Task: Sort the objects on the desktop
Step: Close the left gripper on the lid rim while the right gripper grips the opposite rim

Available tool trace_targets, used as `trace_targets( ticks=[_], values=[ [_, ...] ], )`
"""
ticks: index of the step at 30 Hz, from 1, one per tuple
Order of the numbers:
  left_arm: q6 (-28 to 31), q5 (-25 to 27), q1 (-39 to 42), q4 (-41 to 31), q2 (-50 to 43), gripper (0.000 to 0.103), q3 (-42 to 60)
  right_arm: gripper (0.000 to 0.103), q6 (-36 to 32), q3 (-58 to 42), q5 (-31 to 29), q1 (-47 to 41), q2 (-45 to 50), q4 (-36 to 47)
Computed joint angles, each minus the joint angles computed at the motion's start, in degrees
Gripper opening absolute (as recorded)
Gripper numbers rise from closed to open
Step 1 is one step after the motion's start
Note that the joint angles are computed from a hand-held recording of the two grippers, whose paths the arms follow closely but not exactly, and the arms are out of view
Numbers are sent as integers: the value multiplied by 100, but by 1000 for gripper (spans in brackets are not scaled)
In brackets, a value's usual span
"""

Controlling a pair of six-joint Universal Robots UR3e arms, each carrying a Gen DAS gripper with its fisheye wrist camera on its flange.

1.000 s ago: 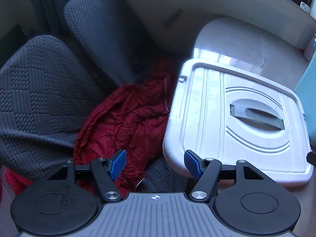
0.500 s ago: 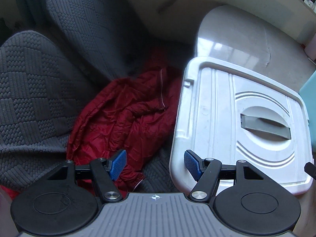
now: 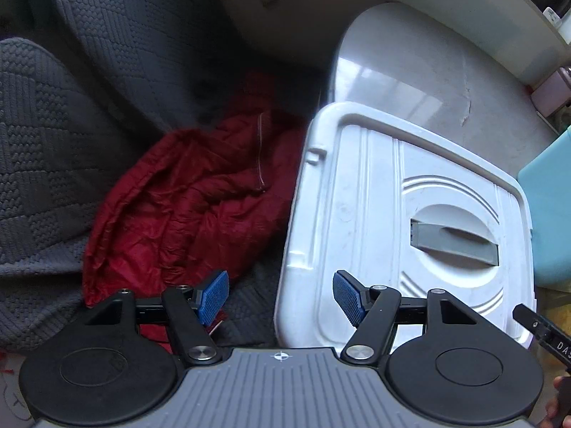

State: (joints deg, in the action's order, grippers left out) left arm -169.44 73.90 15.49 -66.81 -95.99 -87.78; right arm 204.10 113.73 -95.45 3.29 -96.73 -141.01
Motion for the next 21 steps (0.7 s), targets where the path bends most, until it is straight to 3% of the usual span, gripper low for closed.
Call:
trace_targets(
  ticks=[7, 11, 21],
  values=[
    [-144, -163, 44, -76, -174, 68, 11, 82, 56, -38, 113, 18, 82, 110],
    [-125, -56, 25, -29, -221, 77, 32, 85, 10, -105, 43, 90, 136, 148],
    [46, -42, 258, -108, -209, 78, 72, 85, -220, -157, 189, 226, 184, 111]
  ],
)
